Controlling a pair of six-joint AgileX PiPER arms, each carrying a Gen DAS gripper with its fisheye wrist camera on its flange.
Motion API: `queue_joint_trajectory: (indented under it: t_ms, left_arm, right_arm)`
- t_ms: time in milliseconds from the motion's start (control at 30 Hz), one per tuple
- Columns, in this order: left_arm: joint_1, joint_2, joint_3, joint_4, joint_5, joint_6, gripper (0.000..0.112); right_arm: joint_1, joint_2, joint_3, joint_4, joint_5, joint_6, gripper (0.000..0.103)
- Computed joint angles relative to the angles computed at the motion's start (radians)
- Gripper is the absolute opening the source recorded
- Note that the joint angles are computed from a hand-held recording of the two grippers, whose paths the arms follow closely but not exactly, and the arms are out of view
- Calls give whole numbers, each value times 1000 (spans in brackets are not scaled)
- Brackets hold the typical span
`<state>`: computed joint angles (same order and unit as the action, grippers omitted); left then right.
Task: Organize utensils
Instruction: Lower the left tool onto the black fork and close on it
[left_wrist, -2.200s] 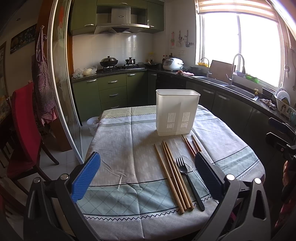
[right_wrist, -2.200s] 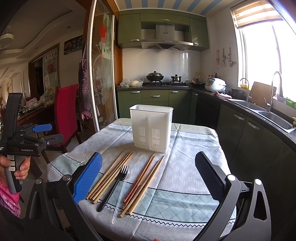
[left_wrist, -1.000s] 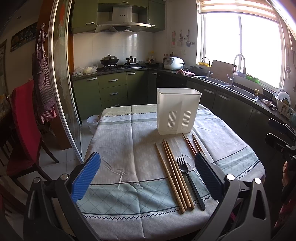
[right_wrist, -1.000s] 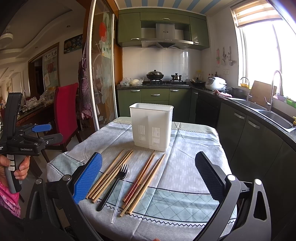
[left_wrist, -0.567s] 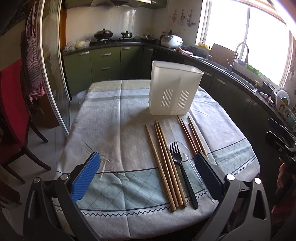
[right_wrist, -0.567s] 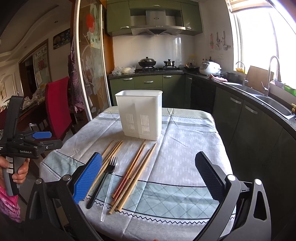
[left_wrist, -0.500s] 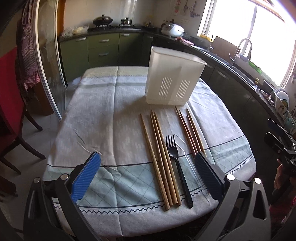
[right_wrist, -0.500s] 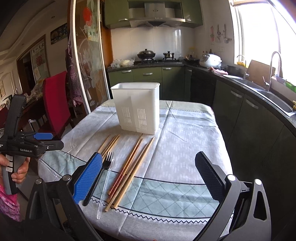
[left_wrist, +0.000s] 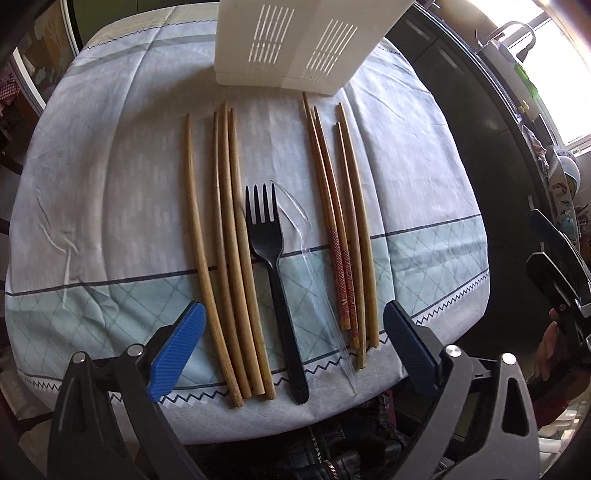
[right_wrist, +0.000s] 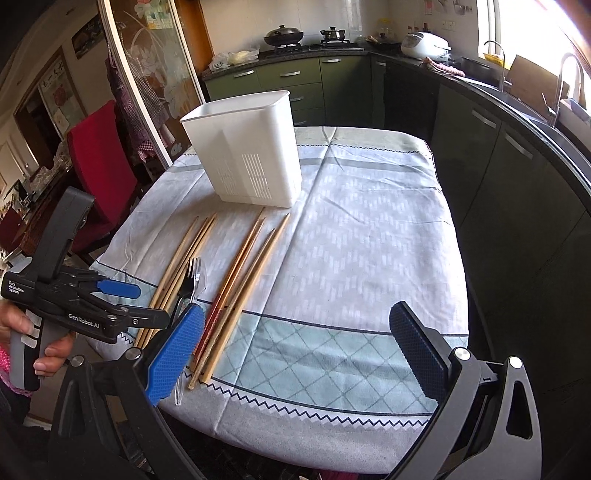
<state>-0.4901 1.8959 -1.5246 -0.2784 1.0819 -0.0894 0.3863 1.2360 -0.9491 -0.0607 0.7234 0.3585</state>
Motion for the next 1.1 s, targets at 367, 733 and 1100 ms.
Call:
queue_joint_trajectory:
  t_ms: [367,733,1100]
  left_arm:
    - [1,97,-78,13,35,-52,31]
    - [-49,139,-128,106,62,-94,14]
    - [-35,105,-79,109,-30,-69,9]
  right_arm:
    - [-20,-33,54,57,-12,-58,99]
    - [33,-6,38,32,-14,-38,99]
    - [-7,109,-59,276,27,-238,99]
